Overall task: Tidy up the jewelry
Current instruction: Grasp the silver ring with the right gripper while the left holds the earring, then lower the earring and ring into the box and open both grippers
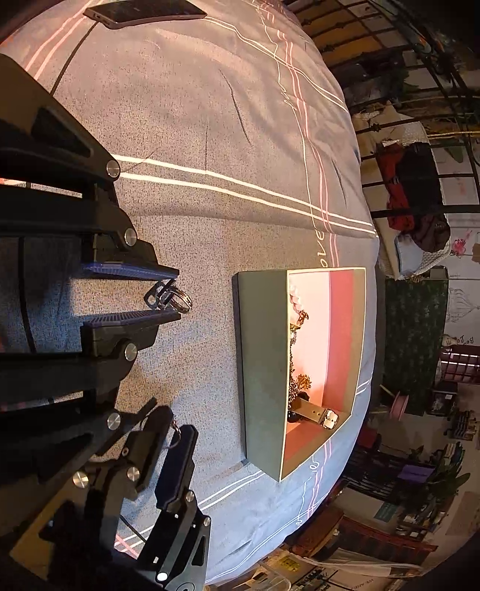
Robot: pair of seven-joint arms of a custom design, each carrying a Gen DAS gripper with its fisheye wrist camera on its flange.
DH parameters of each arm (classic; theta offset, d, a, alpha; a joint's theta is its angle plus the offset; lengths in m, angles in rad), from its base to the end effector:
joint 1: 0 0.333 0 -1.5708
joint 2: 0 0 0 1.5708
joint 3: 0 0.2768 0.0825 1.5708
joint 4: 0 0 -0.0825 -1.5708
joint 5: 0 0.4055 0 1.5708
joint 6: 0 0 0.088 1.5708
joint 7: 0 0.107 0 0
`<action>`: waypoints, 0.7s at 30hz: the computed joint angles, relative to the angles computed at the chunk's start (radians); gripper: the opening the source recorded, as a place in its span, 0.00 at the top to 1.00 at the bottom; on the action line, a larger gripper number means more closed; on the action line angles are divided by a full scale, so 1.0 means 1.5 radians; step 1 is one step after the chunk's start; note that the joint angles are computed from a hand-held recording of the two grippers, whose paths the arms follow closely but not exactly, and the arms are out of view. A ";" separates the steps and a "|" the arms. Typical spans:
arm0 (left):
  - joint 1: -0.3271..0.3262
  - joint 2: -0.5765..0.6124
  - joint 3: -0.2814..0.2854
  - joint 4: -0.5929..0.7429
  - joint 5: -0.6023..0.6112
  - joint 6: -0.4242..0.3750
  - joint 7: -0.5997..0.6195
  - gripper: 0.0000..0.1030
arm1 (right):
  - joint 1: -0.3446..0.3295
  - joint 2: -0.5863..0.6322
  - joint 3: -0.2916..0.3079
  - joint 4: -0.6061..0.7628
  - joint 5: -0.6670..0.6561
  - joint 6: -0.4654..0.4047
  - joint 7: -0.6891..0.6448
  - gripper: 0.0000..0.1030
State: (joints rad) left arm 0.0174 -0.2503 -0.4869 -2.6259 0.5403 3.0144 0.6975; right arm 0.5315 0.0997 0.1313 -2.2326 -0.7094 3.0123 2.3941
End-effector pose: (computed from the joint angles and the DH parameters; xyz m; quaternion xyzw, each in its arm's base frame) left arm 0.4134 -0.2449 0.3280 -0.6225 0.7138 -0.2533 0.1969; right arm 0.4309 0.3964 0.3406 -0.8077 0.4748 -0.1647 0.3084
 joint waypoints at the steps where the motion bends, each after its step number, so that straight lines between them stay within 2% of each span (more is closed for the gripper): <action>1: -0.005 -0.004 0.005 -0.003 -0.005 0.003 0.004 0.84 | 0.000 -0.013 -0.006 -0.012 -0.015 0.011 0.015 0.82; 5: -0.035 -0.018 0.031 -0.017 -0.062 0.025 0.048 0.84 | -0.017 -0.052 -0.005 -0.046 -0.046 0.029 0.052 0.82; 10: 0.016 -0.017 -0.027 0.012 -0.048 0.022 0.050 0.84 | -0.039 -0.046 0.001 -0.032 -0.055 0.029 0.062 0.82; 12: 0.043 -0.030 -0.055 0.018 -0.022 0.009 0.027 0.84 | -0.041 -0.048 -0.003 -0.028 -0.093 0.027 0.102 0.82; 13: 0.048 -0.039 -0.056 0.014 -0.014 0.010 0.022 0.84 | -0.044 -0.054 -0.003 -0.033 -0.099 0.031 0.109 0.82; 16: 0.018 -0.050 -0.021 -0.003 -0.036 0.014 0.066 0.83 | -0.053 -0.063 0.000 -0.046 -0.104 0.039 0.120 0.82; 17: 0.007 -0.046 -0.014 -0.006 -0.041 0.012 0.090 0.81 | -0.056 -0.063 0.002 -0.050 -0.096 0.040 0.116 0.82; 19: 0.027 -0.047 -0.042 -0.011 -0.024 0.007 0.088 0.62 | -0.060 -0.057 0.003 -0.054 -0.077 0.046 0.106 0.82; 21: 0.030 -0.037 -0.050 -0.016 -0.020 0.017 0.089 0.57 | -0.060 -0.055 0.004 -0.059 -0.065 0.049 0.099 0.82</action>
